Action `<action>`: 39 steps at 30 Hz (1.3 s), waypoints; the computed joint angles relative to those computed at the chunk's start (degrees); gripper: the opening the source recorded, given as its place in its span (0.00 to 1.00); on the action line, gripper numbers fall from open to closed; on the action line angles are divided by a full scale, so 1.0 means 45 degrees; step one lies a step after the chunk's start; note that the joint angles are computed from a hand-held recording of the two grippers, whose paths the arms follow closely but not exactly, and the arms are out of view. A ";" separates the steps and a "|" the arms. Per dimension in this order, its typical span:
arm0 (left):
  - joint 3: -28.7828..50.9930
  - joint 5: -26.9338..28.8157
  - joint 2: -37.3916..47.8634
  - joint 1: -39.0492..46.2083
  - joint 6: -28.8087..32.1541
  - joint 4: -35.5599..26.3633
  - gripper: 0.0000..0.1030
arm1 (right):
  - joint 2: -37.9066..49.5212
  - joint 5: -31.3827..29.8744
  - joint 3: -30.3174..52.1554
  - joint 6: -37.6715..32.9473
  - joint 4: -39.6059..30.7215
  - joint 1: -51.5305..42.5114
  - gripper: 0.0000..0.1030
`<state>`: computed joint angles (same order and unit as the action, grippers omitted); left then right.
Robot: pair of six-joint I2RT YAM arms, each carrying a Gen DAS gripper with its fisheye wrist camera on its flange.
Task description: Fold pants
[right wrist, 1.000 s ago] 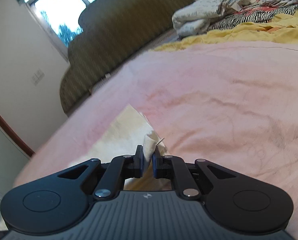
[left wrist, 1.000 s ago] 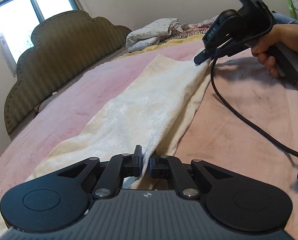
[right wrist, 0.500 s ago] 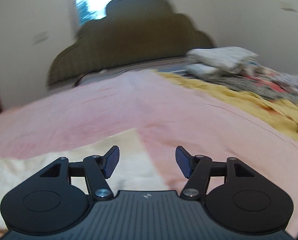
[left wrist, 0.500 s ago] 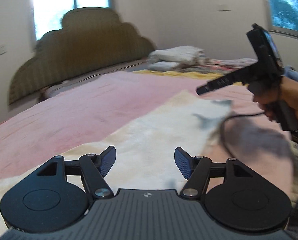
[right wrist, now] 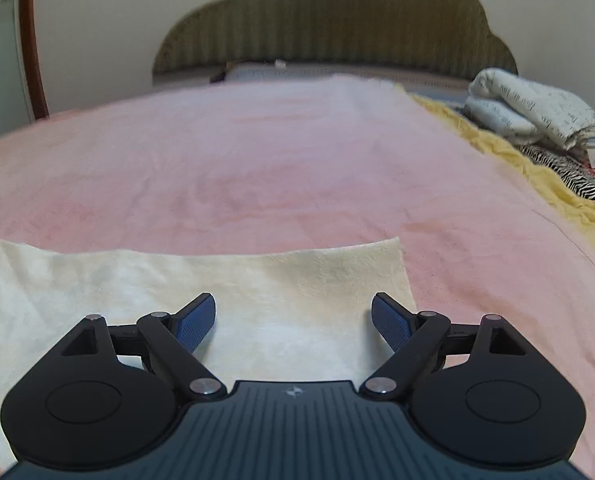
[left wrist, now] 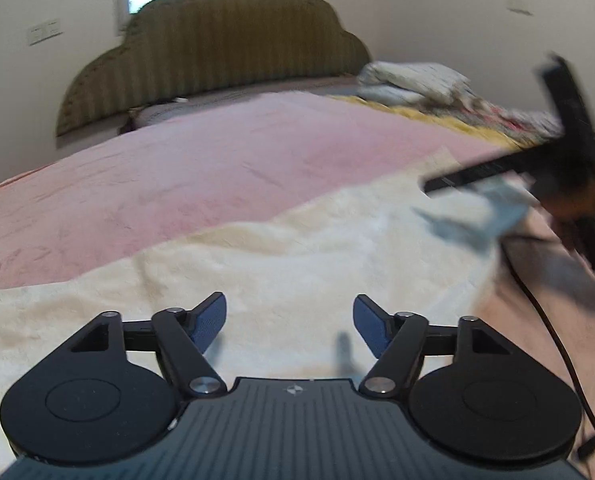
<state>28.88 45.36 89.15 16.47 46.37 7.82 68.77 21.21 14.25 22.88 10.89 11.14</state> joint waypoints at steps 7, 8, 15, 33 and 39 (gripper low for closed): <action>-0.0642 -0.1314 0.1199 -0.0370 -0.0784 0.2790 0.81 | -0.0869 0.1777 -0.0888 0.1564 -0.1464 0.4096 0.99; -0.0807 -0.1389 0.1165 -0.0389 -0.0844 0.3122 0.85 | -0.0991 0.2270 -0.1332 0.2055 -0.0969 0.4400 1.00; -0.0006 -0.1507 0.1732 -0.0218 -0.1157 0.2166 1.00 | -0.0422 0.3089 -0.1438 0.2959 -0.0432 0.4753 1.00; 0.0311 -0.0145 0.1382 0.0784 -0.2583 0.0997 0.99 | -0.0463 0.4027 -0.1053 0.5392 -0.1294 0.5482 1.00; -0.0282 -0.0667 0.0943 0.1008 -0.2850 0.1630 0.99 | 0.1918 0.4010 0.0849 0.4944 -0.2022 0.6827 1.00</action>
